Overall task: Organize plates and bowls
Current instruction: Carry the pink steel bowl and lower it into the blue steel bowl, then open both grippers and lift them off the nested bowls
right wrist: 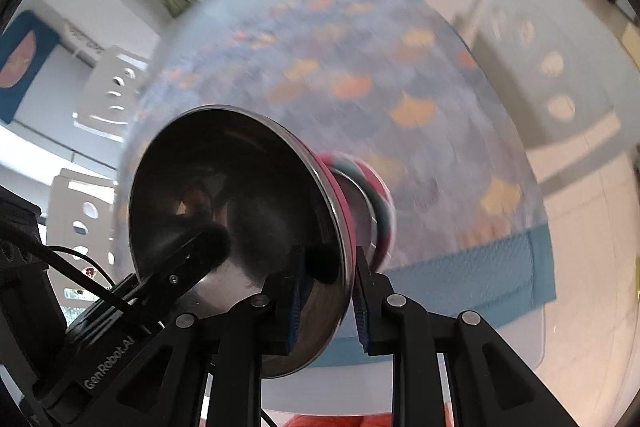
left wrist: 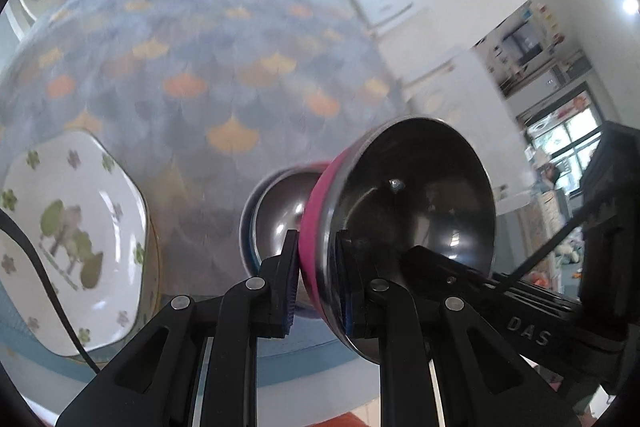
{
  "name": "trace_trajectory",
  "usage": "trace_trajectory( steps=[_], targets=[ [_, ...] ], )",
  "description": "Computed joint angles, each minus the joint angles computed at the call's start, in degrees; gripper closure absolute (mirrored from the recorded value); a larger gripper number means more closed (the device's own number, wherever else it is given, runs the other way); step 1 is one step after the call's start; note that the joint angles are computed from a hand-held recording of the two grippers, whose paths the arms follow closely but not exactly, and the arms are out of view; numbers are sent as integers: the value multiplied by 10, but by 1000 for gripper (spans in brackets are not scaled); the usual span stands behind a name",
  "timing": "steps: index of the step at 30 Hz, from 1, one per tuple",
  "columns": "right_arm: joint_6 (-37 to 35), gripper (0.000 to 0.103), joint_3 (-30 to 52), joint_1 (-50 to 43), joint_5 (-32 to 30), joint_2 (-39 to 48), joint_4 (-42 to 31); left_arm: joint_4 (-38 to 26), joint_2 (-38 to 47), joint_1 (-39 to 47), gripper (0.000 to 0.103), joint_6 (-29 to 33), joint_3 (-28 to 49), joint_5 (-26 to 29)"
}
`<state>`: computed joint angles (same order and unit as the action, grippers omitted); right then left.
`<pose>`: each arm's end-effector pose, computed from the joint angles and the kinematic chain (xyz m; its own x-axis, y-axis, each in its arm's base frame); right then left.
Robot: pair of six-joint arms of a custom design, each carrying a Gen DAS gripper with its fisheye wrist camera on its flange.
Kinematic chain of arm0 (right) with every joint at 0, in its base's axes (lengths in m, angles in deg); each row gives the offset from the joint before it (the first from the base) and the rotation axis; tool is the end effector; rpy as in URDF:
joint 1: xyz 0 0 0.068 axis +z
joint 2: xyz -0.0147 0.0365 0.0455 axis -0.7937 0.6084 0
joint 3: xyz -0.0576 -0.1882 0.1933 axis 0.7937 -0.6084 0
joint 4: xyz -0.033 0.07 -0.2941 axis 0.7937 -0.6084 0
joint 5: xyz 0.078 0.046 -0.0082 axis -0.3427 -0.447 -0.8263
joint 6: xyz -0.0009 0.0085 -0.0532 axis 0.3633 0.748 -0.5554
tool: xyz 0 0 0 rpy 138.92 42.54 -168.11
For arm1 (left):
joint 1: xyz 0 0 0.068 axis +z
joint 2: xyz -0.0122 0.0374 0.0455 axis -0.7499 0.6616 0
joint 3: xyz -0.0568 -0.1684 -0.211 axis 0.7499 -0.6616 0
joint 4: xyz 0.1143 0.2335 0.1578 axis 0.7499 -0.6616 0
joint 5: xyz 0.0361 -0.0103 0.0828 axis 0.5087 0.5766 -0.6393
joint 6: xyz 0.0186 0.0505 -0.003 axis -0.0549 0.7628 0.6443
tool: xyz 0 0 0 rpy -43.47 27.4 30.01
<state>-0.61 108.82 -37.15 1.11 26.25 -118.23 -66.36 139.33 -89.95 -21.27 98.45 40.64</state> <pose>0.2627 0.0776 0.2630 -0.9444 0.2299 -0.2352 0.1590 0.9451 0.2855 0.2664 -0.2409 0.2439 -0.9400 -0.0386 -0.3390 0.1224 0.8893 -0.4407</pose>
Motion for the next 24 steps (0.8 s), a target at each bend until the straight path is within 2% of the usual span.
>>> trace_trajectory(
  steps=[4,9,14,19,24],
  targets=[
    [7,82,-39,-15,-20,8,30,-26,48,-2,85,7,22,12],
    [8,82,-42,-27,-39,30,30,-35,63,-1,83,15,32,23],
    [1,82,-32,-30,-32,32,30,-56,66,3,78,27,45,14],
    [-13,81,-18,-23,-22,49,26,-72,75,0,76,42,62,-37],
    [-16,81,-36,-12,-9,43,42,-55,68,7,76,43,44,-20]
  ],
)
